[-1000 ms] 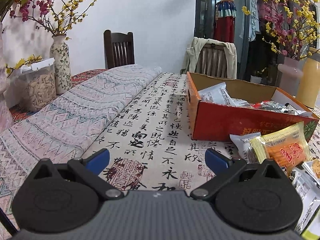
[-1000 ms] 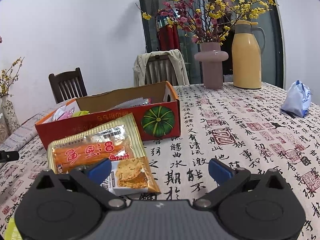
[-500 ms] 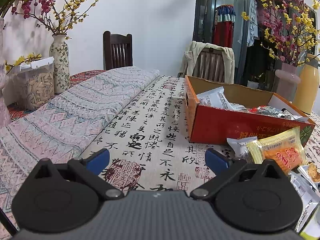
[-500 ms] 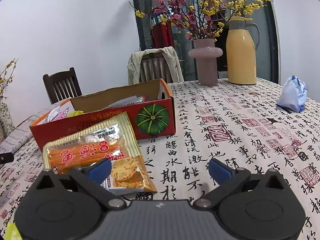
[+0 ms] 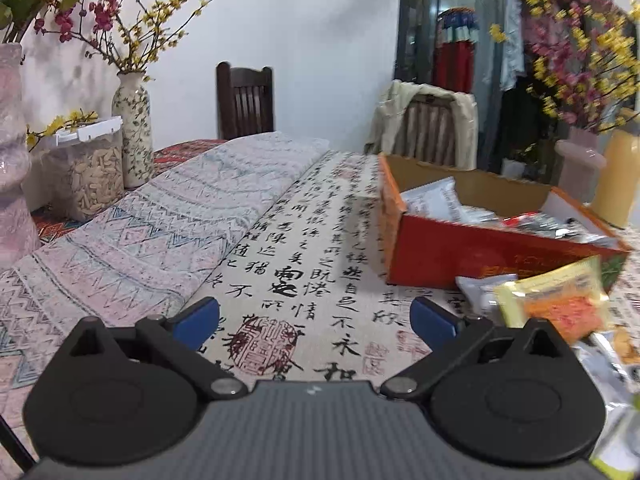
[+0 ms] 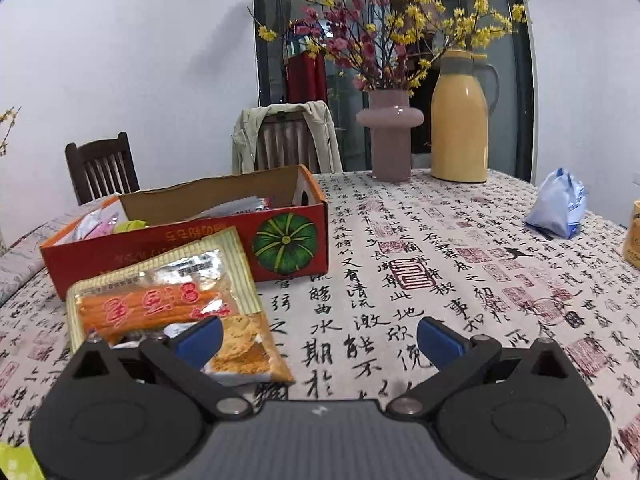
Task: Organize snacks
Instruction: 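Lower the right tool onto the green-white packet and close on it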
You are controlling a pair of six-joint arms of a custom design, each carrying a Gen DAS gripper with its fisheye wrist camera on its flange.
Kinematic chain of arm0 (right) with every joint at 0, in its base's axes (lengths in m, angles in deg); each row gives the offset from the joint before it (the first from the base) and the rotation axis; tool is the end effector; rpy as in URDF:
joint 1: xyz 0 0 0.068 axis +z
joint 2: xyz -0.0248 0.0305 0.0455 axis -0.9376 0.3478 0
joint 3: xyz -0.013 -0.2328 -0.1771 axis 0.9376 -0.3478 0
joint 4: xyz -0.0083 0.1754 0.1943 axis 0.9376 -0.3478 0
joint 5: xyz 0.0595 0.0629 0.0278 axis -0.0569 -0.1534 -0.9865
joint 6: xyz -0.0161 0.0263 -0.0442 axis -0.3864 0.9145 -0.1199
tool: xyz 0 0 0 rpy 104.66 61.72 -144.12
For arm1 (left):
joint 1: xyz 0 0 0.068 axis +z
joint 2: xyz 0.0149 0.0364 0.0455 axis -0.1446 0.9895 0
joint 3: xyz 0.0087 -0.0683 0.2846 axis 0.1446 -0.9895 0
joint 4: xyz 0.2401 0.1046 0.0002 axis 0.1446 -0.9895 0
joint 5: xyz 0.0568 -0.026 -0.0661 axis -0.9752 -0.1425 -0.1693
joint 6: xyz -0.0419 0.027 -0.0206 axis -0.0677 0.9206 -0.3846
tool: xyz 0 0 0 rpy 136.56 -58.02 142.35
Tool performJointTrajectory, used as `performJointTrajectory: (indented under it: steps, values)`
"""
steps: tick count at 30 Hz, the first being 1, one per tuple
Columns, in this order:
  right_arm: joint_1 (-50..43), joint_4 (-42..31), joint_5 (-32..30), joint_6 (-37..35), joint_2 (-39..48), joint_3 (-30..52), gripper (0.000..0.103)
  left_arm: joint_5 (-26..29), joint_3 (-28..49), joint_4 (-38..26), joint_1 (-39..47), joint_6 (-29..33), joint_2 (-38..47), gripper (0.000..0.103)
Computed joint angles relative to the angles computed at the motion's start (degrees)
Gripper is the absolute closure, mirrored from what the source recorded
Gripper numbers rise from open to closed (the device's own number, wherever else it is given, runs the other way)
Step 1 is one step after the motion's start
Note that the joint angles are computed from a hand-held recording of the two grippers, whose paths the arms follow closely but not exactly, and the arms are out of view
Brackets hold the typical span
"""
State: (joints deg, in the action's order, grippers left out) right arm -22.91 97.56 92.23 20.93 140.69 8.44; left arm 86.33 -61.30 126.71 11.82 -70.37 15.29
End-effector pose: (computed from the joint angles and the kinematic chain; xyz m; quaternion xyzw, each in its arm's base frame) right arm 0.1466 0.1163 0.0737 0.1280 0.8428 -0.0272 0.5221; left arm 0.2348 0.0734 0.0886 -0.0149 0.8583 -0.0259 0.5123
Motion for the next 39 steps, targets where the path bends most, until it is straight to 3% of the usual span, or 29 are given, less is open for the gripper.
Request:
performJointTrajectory:
  steps: [7,19,29,39]
  values:
    - [14.8,-21.9,5.9,12.2,-7.8,4.9,0.000,7.9,-2.6,-7.6,7.9,3.0,-8.0,0.000]
    - [23.4,-50.4,4.2,25.9,0.7,24.2,0.000,17.5,-6.0,-19.5,18.0,13.1,-14.7,0.000]
    - [24.4,-60.5,2.5,27.2,5.1,33.3,0.000,24.7,-4.5,-26.4,26.1,17.2,-16.0,0.000]
    - [27.9,-66.1,4.2,35.0,3.1,30.9,0.000,25.3,-4.4,-26.6,25.3,17.6,-13.9,0.000]
